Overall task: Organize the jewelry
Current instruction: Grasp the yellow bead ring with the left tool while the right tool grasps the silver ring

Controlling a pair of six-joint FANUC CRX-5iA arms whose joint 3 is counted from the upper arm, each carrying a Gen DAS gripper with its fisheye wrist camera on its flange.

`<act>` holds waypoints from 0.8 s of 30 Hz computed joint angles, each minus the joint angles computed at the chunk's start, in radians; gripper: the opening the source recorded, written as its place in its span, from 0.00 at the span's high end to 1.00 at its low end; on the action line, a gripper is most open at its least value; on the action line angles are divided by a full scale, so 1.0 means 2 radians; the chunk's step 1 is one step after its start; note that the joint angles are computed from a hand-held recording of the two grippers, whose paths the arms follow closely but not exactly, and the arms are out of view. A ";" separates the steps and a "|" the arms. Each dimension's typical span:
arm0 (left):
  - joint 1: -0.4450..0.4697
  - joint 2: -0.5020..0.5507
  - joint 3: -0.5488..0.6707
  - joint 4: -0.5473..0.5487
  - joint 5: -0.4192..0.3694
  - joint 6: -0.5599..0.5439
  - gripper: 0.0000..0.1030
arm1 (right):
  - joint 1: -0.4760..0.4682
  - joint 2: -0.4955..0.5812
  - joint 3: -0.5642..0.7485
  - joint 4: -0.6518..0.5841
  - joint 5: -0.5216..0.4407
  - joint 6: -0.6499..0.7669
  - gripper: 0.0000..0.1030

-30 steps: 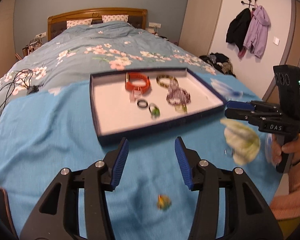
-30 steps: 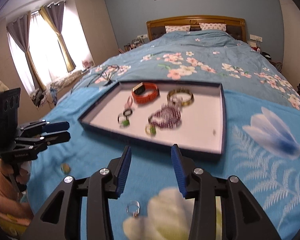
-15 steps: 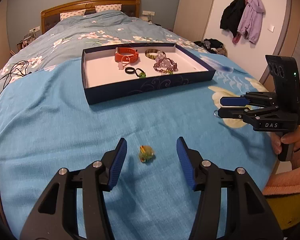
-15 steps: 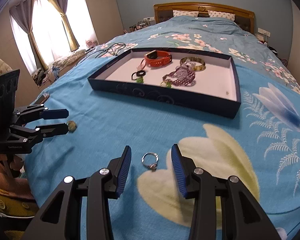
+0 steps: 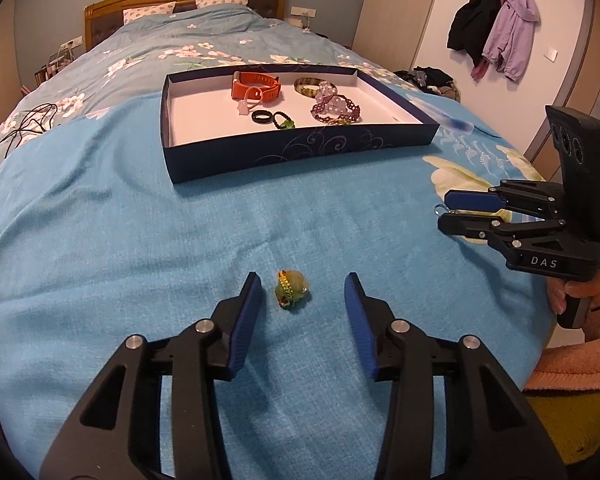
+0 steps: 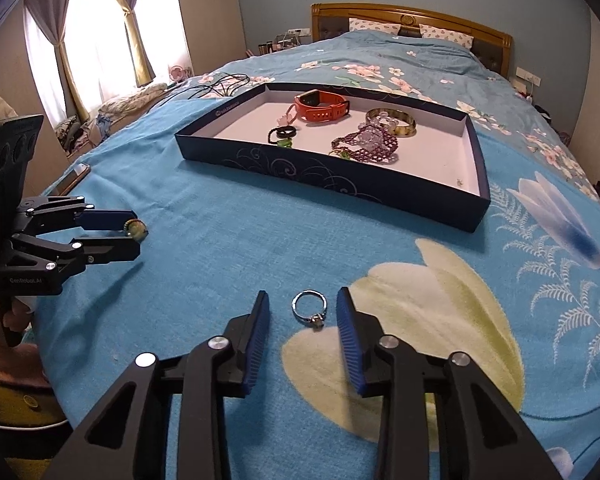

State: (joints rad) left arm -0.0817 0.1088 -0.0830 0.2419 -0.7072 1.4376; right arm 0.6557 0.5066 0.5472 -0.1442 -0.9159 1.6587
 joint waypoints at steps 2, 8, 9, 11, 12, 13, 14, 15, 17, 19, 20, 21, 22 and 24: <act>-0.001 0.001 0.004 -0.008 -0.003 0.007 0.63 | 0.002 0.000 -0.003 0.009 0.002 -0.003 0.79; -0.003 0.005 0.013 -0.028 -0.007 0.024 0.73 | 0.000 -0.002 -0.005 0.002 0.005 0.004 0.85; -0.004 0.005 0.015 -0.031 -0.008 0.027 0.75 | 0.000 -0.002 -0.005 0.002 0.005 0.004 0.85; -0.004 0.007 0.017 -0.033 -0.008 0.030 0.80 | 0.000 -0.002 -0.004 0.002 0.004 0.004 0.85; -0.004 0.007 0.017 -0.034 -0.008 0.032 0.81 | -0.001 -0.001 -0.002 0.001 0.003 0.004 0.85; -0.004 0.007 0.018 -0.035 -0.008 0.033 0.83 | -0.002 -0.001 -0.001 -0.001 0.002 0.005 0.85; -0.004 0.007 0.018 -0.035 -0.008 0.033 0.83 | -0.002 -0.001 0.000 -0.002 0.002 0.004 0.85; -0.004 0.007 0.018 -0.035 -0.007 0.035 0.83 | -0.002 -0.001 -0.001 -0.003 0.002 0.004 0.85; -0.005 0.008 0.019 -0.036 -0.006 0.036 0.83 | -0.003 -0.002 -0.001 -0.007 0.003 0.005 0.85; -0.005 0.007 0.017 -0.033 -0.004 0.034 0.83 | -0.006 -0.002 0.001 -0.015 0.002 0.006 0.85; -0.005 0.007 0.016 -0.032 -0.002 0.033 0.83 | -0.006 -0.002 0.000 -0.017 0.003 0.007 0.85; -0.005 0.007 0.016 -0.030 -0.002 0.032 0.83 | -0.006 -0.003 -0.001 -0.016 0.006 0.006 0.85; -0.006 0.007 0.016 -0.030 -0.001 0.032 0.83 | -0.007 -0.004 -0.002 -0.017 0.007 0.005 0.85; -0.006 0.008 0.016 -0.028 0.000 0.030 0.83 | -0.010 -0.004 0.000 -0.028 0.008 0.007 0.85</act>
